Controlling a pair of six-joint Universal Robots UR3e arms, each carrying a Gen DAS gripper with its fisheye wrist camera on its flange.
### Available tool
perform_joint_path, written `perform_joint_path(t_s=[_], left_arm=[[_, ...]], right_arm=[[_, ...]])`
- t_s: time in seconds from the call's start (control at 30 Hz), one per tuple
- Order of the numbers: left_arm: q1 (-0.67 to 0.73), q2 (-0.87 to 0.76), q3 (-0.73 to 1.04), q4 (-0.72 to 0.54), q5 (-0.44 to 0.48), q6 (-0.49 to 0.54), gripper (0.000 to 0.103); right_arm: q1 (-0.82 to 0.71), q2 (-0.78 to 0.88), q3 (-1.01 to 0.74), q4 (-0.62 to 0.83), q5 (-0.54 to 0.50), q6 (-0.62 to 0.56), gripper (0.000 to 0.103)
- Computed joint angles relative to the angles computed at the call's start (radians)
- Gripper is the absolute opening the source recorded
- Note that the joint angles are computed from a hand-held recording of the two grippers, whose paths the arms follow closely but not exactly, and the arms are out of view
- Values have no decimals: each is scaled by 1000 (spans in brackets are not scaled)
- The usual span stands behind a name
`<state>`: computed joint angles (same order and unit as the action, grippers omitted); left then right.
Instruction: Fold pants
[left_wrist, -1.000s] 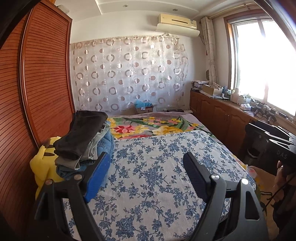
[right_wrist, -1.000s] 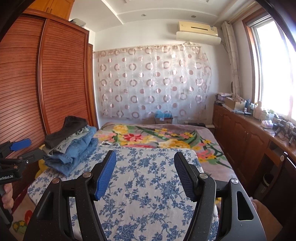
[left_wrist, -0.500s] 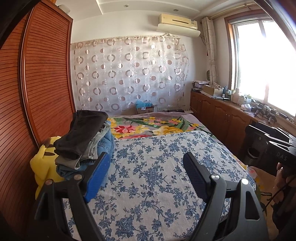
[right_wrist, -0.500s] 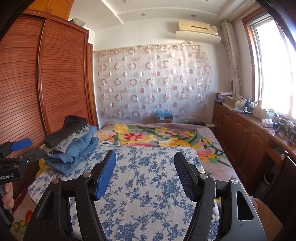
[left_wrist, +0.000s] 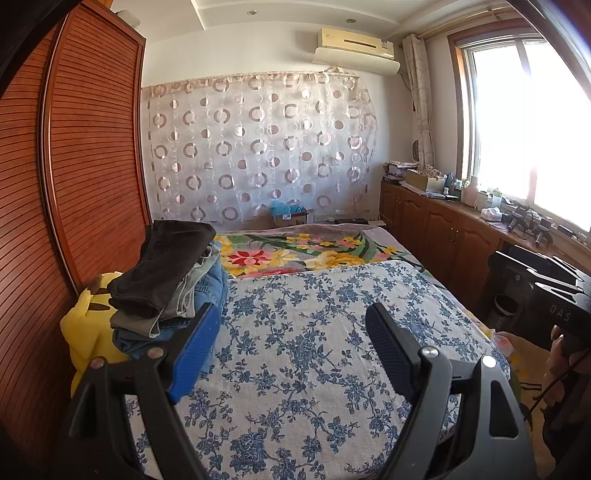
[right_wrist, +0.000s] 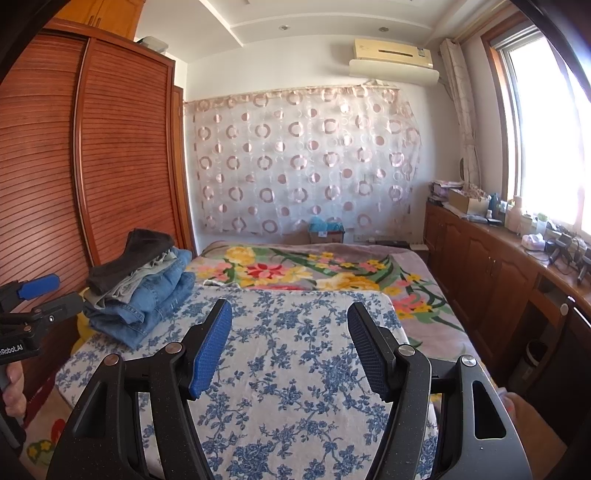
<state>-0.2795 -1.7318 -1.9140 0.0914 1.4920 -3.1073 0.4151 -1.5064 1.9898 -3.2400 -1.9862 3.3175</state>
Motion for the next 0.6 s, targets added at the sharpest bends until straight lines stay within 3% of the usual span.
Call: perform_joint_path(t_s=[0.6], left_arm=[[1, 0, -3, 5, -1, 1, 82]], right_arm=[[1, 0, 2, -2, 1, 2, 67]])
